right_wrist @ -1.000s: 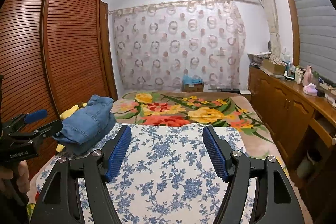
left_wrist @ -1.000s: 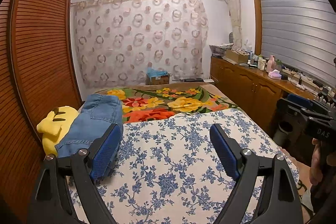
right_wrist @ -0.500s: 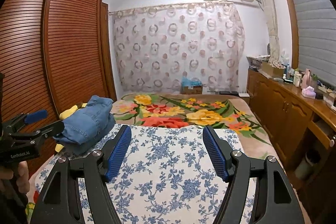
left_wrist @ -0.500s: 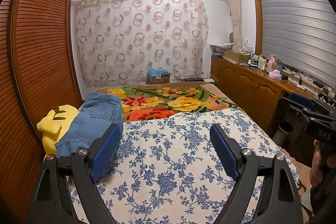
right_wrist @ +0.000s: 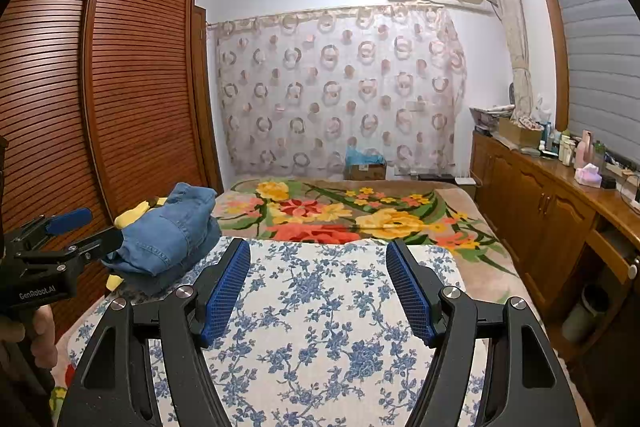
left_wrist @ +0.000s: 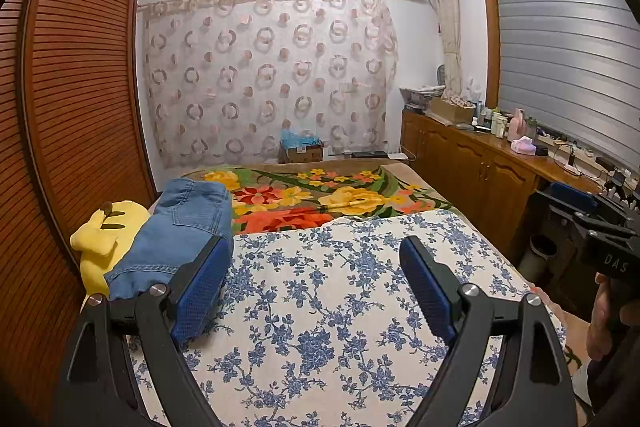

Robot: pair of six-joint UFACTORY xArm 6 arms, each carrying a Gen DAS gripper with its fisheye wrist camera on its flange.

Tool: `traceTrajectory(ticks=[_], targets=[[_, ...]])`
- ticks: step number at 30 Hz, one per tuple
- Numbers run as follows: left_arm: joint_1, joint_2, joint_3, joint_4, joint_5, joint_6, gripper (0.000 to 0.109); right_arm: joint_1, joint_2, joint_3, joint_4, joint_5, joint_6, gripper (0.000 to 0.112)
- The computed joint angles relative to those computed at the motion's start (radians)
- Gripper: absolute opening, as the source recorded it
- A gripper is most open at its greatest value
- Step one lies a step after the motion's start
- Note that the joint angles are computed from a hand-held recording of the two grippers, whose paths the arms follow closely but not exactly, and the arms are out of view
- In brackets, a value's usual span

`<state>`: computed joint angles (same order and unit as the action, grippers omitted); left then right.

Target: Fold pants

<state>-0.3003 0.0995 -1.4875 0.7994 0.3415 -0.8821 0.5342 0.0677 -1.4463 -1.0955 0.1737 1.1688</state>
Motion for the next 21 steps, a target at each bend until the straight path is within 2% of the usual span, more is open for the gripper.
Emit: traceTrajectory(ticks=[21], targets=[[0.001,-0.001,0.002,0.007,-0.002,-0.007,0.088,-0.005,0.001,0.003,-0.017,-0.007,0.016,0.072]])
